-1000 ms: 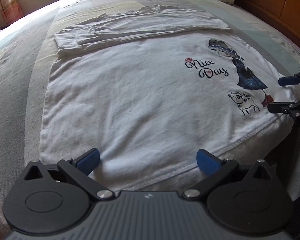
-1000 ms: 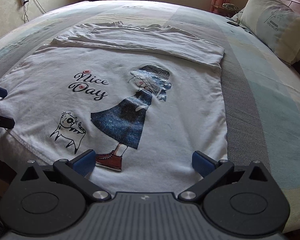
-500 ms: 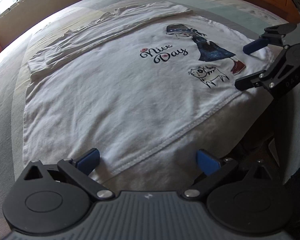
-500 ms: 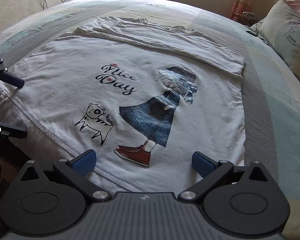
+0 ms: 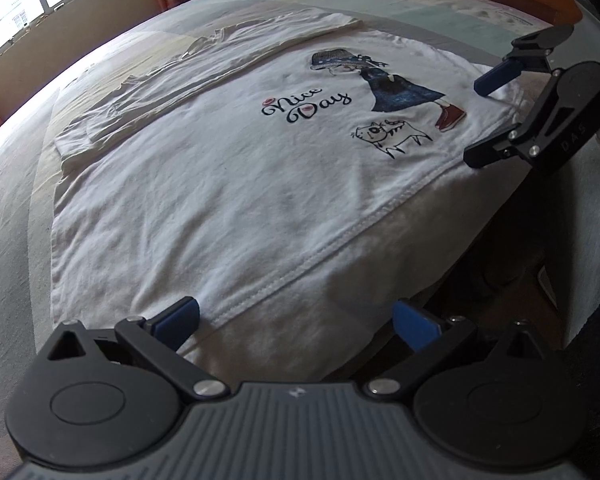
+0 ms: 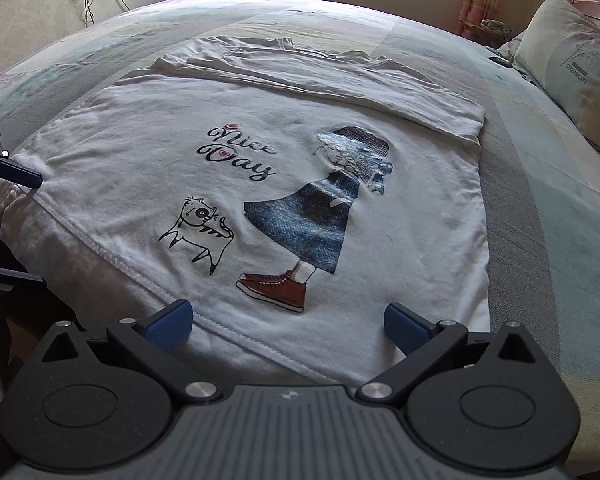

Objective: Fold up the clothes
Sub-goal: 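Roll both grippers and grasp the shirt hem with both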

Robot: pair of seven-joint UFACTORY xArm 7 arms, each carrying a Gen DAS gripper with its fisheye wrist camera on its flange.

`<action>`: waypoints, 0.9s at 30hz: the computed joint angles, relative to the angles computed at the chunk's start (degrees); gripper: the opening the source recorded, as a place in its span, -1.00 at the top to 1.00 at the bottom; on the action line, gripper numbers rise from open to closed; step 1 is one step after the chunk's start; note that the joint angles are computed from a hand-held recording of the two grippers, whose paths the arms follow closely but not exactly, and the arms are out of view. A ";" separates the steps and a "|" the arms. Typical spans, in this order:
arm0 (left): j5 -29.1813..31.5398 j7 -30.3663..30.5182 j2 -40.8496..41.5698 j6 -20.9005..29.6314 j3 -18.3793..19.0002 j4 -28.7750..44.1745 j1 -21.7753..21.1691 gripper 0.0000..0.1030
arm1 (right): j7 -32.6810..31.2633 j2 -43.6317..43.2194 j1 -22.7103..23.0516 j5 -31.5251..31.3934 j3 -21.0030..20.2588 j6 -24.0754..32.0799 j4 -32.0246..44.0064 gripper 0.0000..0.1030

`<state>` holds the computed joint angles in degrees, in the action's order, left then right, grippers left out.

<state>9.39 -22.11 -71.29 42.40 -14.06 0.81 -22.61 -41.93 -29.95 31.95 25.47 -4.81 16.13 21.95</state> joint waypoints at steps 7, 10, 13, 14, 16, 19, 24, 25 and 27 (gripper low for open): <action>1.15 -1.81 0.03 -0.71 -3.06 0.41 -2.17 -0.99 | -0.10 -4.10 -1.11 -4.09 1.88 0.82 -2.44 -1.00; 2.37 -3.11 0.33 -2.01 -4.90 0.30 -3.24 -0.99 | -0.47 -5.54 -0.54 -5.79 2.32 0.24 -3.58 -1.00; 3.62 -4.63 1.47 -2.14 -6.61 0.73 -4.07 -0.99 | -0.65 -7.22 0.32 -7.78 3.08 -1.64 -5.33 -1.00; 3.88 -4.92 1.99 -2.12 -6.62 0.92 -4.30 -0.99 | -0.50 -7.79 0.85 -8.19 3.01 -1.98 -5.82 -1.00; 4.05 -5.08 2.93 -2.23 -5.94 1.12 -4.68 -0.99 | -0.50 -8.54 2.26 -8.68 2.22 -1.89 -6.43 -1.00; 3.70 -5.07 4.22 -2.17 -4.85 1.38 -5.23 -0.99 | -1.06 -9.25 3.38 -10.10 2.28 -2.03 -7.58 -1.00; 2.54 -6.22 4.37 -2.10 -4.34 0.65 -6.22 -0.99 | -1.54 -8.98 1.61 -17.00 6.99 -8.15 -11.70 -1.00; 2.56 -6.46 4.48 -2.17 -4.46 0.59 -6.29 -0.99 | -1.31 -8.41 0.93 -18.69 8.08 -10.06 -12.45 -1.00; 2.66 -6.63 4.51 -2.41 -4.38 0.57 -6.49 -0.99 | -0.60 -6.68 -1.03 -22.06 10.85 -13.49 -13.52 -1.00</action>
<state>12.06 -28.74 -66.78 39.99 -18.44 1.38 -29.10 -42.52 -36.63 30.91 3.41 6.04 2.65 8.42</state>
